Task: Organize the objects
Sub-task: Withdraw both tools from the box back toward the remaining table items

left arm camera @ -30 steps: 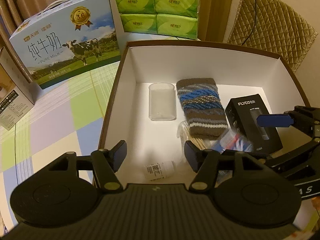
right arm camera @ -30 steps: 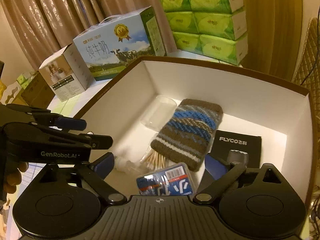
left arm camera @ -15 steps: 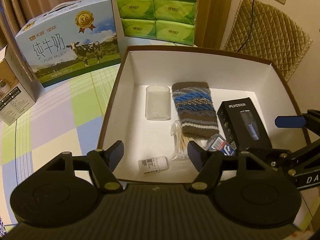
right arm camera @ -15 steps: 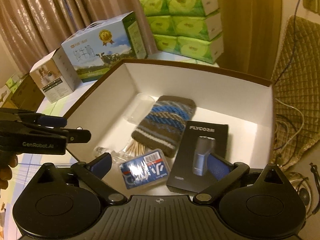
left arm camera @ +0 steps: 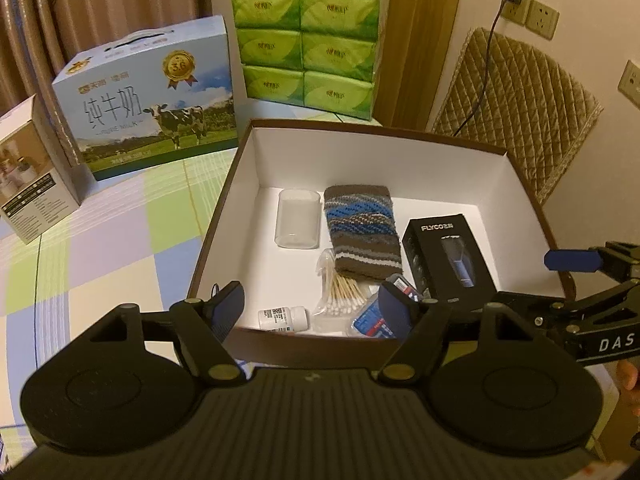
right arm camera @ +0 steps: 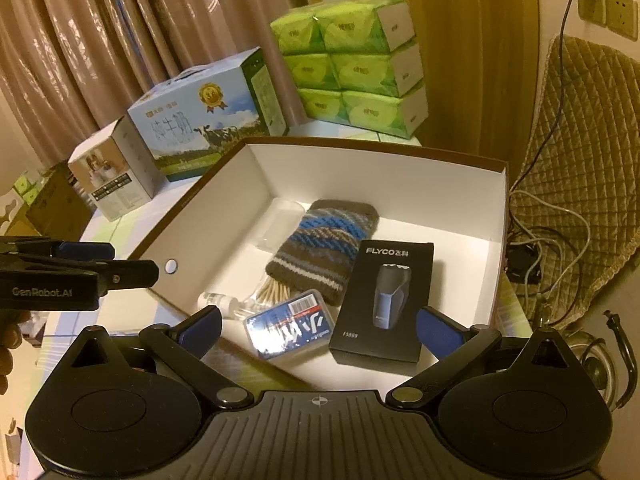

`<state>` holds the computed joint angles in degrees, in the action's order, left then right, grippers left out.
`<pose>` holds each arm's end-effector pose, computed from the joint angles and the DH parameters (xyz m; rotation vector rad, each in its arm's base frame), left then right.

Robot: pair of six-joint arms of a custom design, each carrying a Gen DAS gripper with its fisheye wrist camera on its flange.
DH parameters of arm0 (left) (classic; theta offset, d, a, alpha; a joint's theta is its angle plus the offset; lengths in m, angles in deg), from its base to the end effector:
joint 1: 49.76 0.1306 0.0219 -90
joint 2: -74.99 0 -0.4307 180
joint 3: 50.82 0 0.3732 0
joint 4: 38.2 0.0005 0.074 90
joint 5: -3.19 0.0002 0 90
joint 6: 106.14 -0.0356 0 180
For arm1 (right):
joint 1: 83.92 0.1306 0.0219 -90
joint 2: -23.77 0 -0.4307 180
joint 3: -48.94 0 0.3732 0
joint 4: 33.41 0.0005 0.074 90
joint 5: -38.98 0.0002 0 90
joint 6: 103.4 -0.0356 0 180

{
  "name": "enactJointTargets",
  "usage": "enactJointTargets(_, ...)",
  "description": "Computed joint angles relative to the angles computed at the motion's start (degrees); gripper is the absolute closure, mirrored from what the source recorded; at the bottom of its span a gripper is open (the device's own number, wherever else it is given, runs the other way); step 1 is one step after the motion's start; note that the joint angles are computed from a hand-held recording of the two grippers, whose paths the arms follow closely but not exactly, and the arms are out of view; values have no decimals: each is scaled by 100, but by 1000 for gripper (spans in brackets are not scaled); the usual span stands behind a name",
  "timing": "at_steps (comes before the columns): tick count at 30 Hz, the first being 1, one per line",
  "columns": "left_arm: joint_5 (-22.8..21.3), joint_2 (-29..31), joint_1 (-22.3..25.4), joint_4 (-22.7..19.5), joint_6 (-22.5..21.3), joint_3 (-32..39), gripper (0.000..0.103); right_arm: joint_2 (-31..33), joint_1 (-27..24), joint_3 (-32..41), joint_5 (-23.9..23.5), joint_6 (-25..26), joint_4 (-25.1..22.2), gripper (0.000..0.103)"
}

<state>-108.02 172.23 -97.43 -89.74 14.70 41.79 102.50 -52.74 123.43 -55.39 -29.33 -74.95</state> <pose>0.3510 -0.3670 0.4386 0.2211 2.4502 -0.1165 0.3292 0.2018 0.4468 -0.3584 2.3942 0.4777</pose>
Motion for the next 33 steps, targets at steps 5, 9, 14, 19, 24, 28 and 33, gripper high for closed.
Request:
enactJointTargets(5,-200,-256,-184,-31,280,-180,33,-162,109,-59,45,-23,-50,2)
enactJointTargets(9,-308,-439,-326,-105,499,-322,33,-268,213,-97,64,-42,-69,2)
enactJointTargets(14,-470,-660,-492,-214,777,-492,33,-393,391,-169,109,-89,-99,2)
enactJointTargets(19,-562,-863,-627,-363,1071,-678,33,-484,584,-231,145,-123,-125,2)
enactJointTargets(24,-617,-1060,-751,-515,1348,-878,33,-546,793,-284,236,-203,-179,2)
enactJointTargets(28,-655,-1225,-858,-642,1589,-1065,33,-581,982,-329,295,-264,-227,2)
enactJointTargets(33,-705,-1453,-993,-847,1970,-1321,33,-572,1249,-373,368,-348,-276,2)
